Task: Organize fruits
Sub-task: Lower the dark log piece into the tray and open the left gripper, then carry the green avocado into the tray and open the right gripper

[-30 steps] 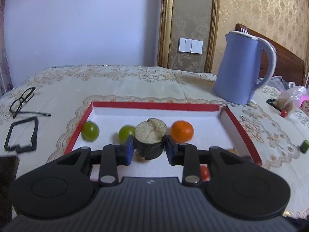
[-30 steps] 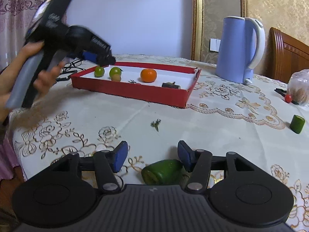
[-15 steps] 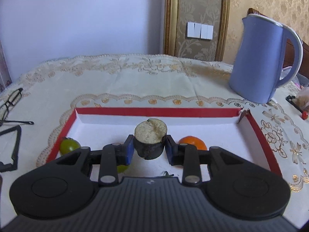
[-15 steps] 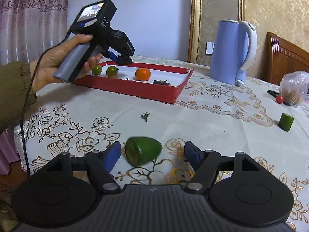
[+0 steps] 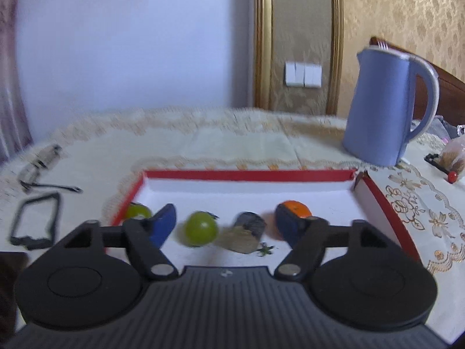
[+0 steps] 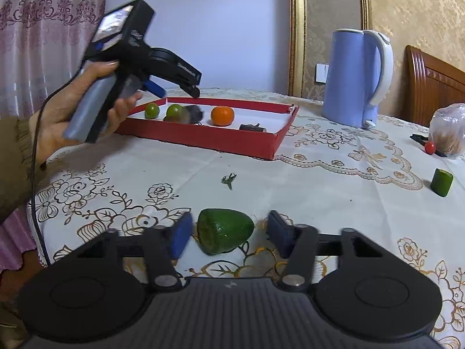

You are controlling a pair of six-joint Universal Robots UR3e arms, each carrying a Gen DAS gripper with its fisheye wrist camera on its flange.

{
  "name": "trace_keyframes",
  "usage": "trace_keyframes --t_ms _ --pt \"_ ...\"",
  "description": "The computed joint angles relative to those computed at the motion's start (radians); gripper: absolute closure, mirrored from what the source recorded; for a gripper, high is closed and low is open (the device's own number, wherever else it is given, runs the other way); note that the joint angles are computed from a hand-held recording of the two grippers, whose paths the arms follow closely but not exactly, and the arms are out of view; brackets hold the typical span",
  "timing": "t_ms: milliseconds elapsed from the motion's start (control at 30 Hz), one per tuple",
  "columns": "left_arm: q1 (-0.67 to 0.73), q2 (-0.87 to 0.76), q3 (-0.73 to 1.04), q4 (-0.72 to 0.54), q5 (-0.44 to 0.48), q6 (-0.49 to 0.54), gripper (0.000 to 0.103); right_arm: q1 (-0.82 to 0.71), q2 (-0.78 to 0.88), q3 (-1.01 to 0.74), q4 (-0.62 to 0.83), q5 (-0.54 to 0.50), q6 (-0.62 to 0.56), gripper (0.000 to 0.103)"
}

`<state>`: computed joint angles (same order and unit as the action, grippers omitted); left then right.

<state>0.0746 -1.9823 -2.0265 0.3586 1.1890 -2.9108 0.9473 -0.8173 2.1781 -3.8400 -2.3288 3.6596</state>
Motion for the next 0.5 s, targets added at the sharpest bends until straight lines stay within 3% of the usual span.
trace_keyframes --t_ms 33,100,333,500 --pt "0.012 0.015 -0.048 0.058 -0.007 0.002 0.025 0.000 -0.004 0.002 0.002 0.007 -0.001 0.064" --pt "0.054 0.052 -0.150 0.157 -0.051 0.005 0.023 0.004 -0.008 -0.003 0.016 0.005 0.000 0.064" --pt "0.239 0.048 -0.428 0.509 -0.196 -0.035 0.000 0.015 -0.018 -0.027 0.075 -0.018 0.023 0.065" --pt "0.337 0.032 -0.468 0.502 -0.326 -0.008 0.000 0.008 -0.025 -0.039 0.059 -0.016 0.026 0.065"
